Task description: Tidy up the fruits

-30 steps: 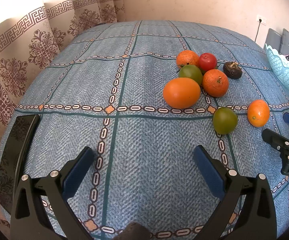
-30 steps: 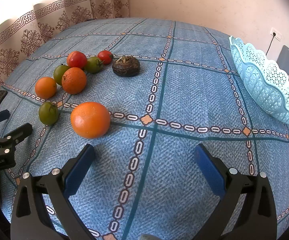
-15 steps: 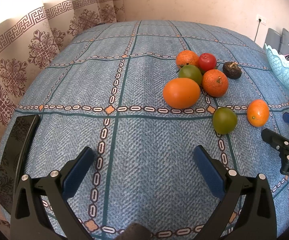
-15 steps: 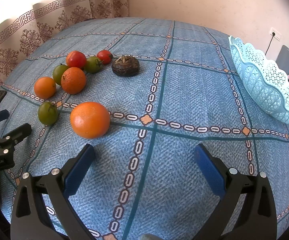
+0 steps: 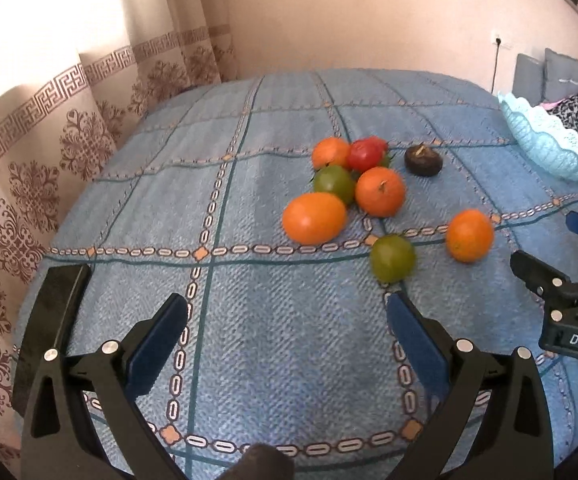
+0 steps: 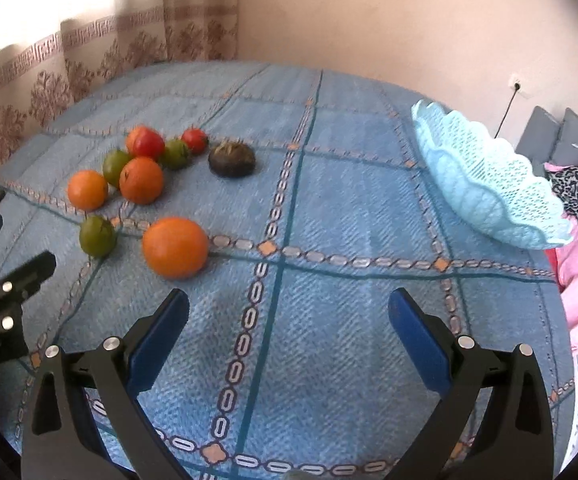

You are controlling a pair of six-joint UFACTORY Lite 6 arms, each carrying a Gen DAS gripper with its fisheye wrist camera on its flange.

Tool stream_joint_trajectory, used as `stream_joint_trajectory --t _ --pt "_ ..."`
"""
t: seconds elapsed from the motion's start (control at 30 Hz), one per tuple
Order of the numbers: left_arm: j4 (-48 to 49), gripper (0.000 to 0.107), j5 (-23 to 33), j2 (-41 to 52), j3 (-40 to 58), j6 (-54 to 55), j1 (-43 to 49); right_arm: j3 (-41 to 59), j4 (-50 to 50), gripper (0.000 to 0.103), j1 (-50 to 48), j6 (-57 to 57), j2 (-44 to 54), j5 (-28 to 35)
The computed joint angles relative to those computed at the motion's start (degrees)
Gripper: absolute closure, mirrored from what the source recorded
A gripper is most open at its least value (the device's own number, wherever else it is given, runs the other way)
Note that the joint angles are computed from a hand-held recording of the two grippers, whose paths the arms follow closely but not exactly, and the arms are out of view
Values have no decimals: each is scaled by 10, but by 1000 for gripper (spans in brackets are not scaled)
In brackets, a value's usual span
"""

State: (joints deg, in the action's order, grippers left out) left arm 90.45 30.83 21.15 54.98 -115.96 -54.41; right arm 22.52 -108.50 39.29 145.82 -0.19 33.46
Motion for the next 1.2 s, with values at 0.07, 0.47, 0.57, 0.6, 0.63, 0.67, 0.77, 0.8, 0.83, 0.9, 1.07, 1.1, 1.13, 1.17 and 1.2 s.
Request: stream_joint_trajectory --t 0.07,0.47,0.57,0.6,0.63,0.67,0.77,0.8,0.83,0.9,1.07,1.1,1.13,1.17,1.2 --pt "-3 9 15 -6 -2 -1 -6 0 3 2 -2 -4 -2 -1" --pt "-62 9 -26 30 17 41 43 30 -71 2 -73 49 48 -92" --pt "-65 9 -25 35 20 44 42 29 -72 2 -72 50 47 -91" --pt "-66 9 -25 35 20 45 42 29 -72 2 -72 51 47 -90" --pt "-64 9 -24 34 18 43 40 28 -74 2 -72 53 47 -89" --pt "-63 9 -23 33 18 42 40 28 -77 2 -71 55 47 -89" --pt "-60 9 -24 32 16 41 37 26 -75 2 -68 54 46 -86" --pt "-62 9 -23 33 17 42 35 23 -79 2 -66 59 44 -85" --pt "-62 9 -23 34 18 42 34 22 -82 2 -64 63 44 -82" --pt "-59 9 -24 32 17 40 34 20 -81 2 -53 65 43 -69" --pt "-46 9 -19 29 13 28 27 16 -35 2 -9 39 40 -17" --pt "-45 9 -18 29 13 28 26 14 -31 2 -3 39 38 -10" --pt "-42 9 -18 28 13 26 24 12 -30 2 0 39 36 -5" --pt "-39 9 -17 28 12 23 23 11 -31 2 2 40 35 -2" --pt "-36 9 -16 28 12 20 22 11 -30 2 2 40 36 -1"
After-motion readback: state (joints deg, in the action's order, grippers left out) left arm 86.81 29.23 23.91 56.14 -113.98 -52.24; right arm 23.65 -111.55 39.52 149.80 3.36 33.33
